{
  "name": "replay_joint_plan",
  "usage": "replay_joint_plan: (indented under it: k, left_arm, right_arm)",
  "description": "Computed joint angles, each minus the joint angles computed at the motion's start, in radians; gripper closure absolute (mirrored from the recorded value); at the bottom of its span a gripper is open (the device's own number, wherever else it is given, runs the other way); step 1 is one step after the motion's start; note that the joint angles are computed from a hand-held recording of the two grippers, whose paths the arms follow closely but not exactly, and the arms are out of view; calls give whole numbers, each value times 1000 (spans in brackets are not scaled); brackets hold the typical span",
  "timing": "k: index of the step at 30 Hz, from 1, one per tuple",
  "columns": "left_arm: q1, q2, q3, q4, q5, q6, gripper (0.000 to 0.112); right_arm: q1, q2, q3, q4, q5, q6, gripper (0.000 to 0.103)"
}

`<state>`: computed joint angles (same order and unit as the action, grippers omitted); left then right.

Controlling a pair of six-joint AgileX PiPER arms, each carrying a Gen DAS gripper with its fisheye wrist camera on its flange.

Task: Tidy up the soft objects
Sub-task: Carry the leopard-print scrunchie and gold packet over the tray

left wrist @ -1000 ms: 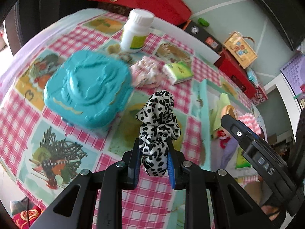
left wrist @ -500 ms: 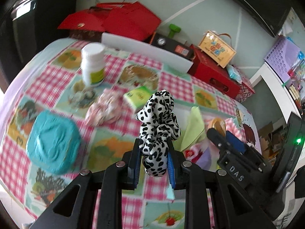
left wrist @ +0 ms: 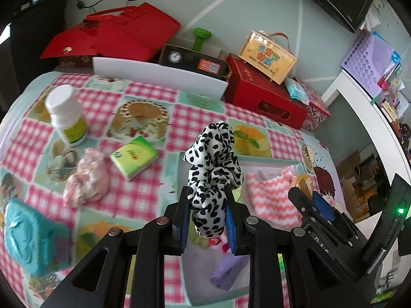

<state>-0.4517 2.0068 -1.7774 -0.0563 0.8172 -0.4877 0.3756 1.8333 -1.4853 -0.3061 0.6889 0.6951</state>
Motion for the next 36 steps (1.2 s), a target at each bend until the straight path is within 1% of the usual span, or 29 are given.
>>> replay_joint_plan:
  k: [5,10,14,16,22,31,36]
  left_arm:
    - [-4,98,-111,-35,37,39,88]
    - [5,193,-197,-55,72,48,88]
    - [14,247,-228,-81,81,64,87]
    - [17,270,-241,-100,92,76,87]
    - [16,297,-235,-134,114,100,87]
    - [21,306,-246,-139,146,104,87]
    - [20,308,-270,-133,176,101,85]
  right_arm:
    - [-13,26,-21,-30,33,14,51]
    - [-20,52,-40,-27,36,-5,51]
    - [-15,87,-78,-48,76,-12,51]
    - [-16,98,-88,-43,81,-19,51]
    - [-9,132,-111,-48,117,-23,51]
    - [-10,151,-119,-29,139,-44,51]
    - [-10,152,-123,-27,146,-47,51]
